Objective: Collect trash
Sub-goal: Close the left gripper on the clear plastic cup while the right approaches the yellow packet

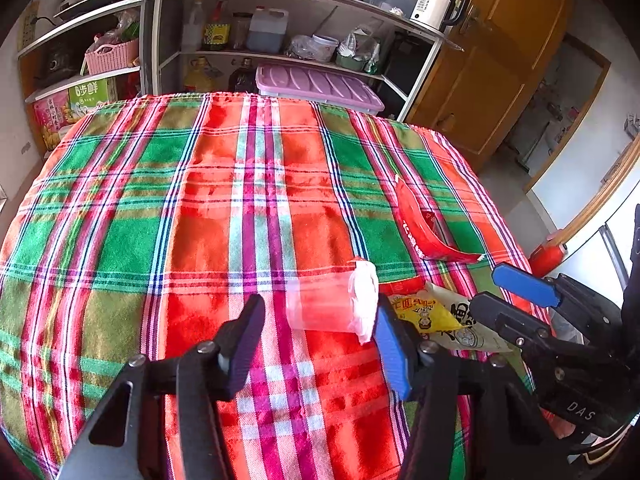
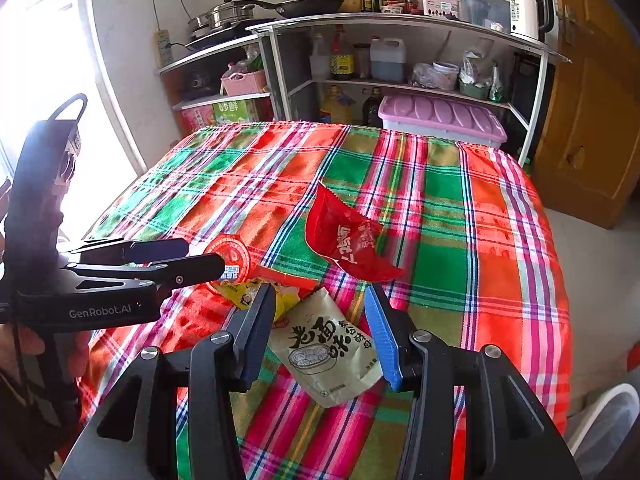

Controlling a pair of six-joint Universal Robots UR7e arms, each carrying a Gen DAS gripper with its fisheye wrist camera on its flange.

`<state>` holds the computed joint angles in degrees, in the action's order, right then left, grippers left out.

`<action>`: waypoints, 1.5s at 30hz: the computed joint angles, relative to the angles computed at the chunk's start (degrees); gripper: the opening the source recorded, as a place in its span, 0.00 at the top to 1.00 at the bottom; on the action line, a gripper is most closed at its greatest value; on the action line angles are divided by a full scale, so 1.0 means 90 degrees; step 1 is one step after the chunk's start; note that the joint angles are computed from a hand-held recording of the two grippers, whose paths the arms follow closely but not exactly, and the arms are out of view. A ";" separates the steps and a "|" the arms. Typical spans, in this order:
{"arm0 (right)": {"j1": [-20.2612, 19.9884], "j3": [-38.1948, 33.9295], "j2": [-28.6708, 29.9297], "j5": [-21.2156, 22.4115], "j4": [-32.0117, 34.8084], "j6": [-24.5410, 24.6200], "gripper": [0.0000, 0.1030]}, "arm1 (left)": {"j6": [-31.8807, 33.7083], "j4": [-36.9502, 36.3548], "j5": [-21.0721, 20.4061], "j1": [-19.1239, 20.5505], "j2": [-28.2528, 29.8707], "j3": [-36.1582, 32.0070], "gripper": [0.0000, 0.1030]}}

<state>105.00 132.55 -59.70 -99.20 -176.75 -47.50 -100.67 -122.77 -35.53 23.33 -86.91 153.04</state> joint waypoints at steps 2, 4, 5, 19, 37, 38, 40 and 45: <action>0.0005 0.0003 0.0011 -0.0021 -0.0005 -0.0003 0.54 | 0.0030 -0.0054 0.0001 0.0007 0.0000 0.0023 0.59; 0.0012 0.0016 0.0020 -0.0037 0.0013 -0.0012 0.54 | -0.0018 -0.0002 0.0002 -0.0014 -0.0053 0.0044 0.59; 0.0015 0.0022 0.0021 -0.0040 0.0033 -0.0028 0.54 | -0.0058 0.0077 0.0007 -0.0031 -0.0069 0.0038 0.59; 0.0127 0.0067 0.0042 0.0204 0.0423 -0.0331 0.54 | -0.0927 0.1415 -0.0077 -0.0310 -0.0511 -0.0016 0.59; 0.0361 -0.0033 0.0587 -0.0346 0.0165 -0.0328 0.54 | -0.1249 0.1773 -0.0145 -0.0454 -0.1024 0.0189 0.59; 0.0364 -0.0021 0.0588 -0.0353 0.0134 -0.0338 0.54 | -0.1235 0.1772 -0.0135 -0.0452 -0.1045 0.0196 0.59; 0.0375 -0.0008 0.0602 -0.0369 0.0077 -0.0358 0.56 | -0.1243 0.1774 -0.0137 -0.0468 -0.1053 0.0204 0.59; 0.0409 0.0017 0.0646 -0.0404 -0.0051 -0.0388 0.67 | -0.1277 0.1790 -0.0141 -0.0518 -0.1059 0.0206 0.59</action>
